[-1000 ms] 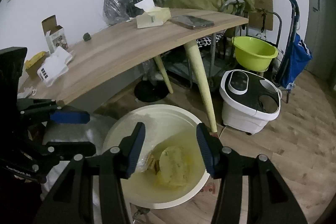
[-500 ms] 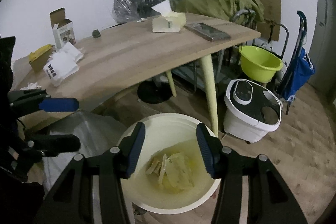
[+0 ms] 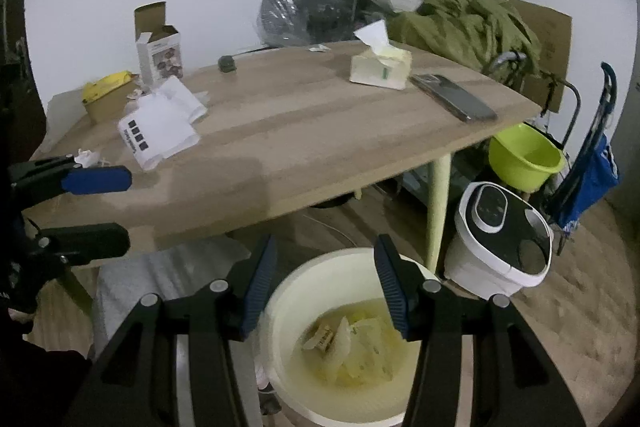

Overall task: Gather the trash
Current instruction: 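Move both tools back over the table toward the white card and face mask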

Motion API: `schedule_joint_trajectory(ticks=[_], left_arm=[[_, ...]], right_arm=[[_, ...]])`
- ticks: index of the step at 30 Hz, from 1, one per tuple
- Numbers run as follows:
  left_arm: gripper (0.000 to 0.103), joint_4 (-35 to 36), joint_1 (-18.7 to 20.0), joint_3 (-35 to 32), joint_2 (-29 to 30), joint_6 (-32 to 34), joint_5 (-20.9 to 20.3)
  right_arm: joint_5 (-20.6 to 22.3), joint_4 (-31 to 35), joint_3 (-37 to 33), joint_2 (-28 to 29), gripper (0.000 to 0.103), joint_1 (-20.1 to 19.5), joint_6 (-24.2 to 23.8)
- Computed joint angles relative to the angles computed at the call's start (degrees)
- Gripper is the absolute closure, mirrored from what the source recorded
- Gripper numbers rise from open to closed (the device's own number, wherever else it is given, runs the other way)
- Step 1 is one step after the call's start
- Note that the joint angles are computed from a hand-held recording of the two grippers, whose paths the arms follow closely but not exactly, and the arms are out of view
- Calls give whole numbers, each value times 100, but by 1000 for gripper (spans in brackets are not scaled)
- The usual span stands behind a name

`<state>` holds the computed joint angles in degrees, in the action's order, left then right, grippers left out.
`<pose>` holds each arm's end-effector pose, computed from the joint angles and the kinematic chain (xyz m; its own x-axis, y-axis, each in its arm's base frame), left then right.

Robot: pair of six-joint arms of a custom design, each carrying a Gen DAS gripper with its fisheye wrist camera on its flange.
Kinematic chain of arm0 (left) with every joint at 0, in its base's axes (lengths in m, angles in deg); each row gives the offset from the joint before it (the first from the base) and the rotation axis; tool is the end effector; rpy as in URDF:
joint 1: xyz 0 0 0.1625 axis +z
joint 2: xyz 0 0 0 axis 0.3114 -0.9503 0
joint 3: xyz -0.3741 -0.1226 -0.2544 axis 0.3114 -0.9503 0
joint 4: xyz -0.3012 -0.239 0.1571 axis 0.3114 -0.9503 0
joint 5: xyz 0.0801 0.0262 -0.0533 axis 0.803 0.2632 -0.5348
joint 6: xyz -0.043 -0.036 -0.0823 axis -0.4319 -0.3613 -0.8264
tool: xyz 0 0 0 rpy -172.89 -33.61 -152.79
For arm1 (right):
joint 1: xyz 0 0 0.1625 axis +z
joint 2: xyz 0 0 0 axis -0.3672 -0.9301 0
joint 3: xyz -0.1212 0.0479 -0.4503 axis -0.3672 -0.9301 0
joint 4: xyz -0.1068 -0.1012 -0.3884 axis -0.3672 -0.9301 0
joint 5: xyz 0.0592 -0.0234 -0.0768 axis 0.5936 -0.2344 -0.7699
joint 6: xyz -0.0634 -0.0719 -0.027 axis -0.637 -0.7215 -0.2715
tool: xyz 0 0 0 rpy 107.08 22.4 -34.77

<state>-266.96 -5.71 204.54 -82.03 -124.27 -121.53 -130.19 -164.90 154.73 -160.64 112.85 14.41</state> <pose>-0.2887 -0.2741 0.0543 -0.7329 0.3633 -0.5752 0.6522 0.6159 -0.4419 0.1135 -0.2640 0.2438 -0.6637 -0.4362 0.6077 -0.7070 0.6312 -0.3191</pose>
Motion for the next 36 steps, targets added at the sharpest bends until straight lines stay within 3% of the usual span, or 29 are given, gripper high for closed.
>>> schedule_joint_trajectory(ticks=[6, 10, 18, 27, 30, 36], left_arm=[[39, 631, -163, 263, -478, -696, 335], [39, 1364, -382, 433, -887, -1379, 513], [39, 3759, -830, 649, -2004, -3285, 712], [39, 6908, -1221, 624, -3376, -5401, 496], [39, 7601, -1323, 627, -3703, -5931, 362], [39, 8881, -1436, 614, -4375, -6929, 169]], right_arm=[[-35, 93, -168, 262, 54, 402, 85], [45, 134, -255, 450, 47, 598, 105], [159, 204, -479, 997, 47, 1043, 184], [423, 327, -800, 1671, 47, 1366, 152], [440, 392, -955, 1948, 41, 1512, 180], [410, 424, -1279, 2496, 40, 1875, 179]])
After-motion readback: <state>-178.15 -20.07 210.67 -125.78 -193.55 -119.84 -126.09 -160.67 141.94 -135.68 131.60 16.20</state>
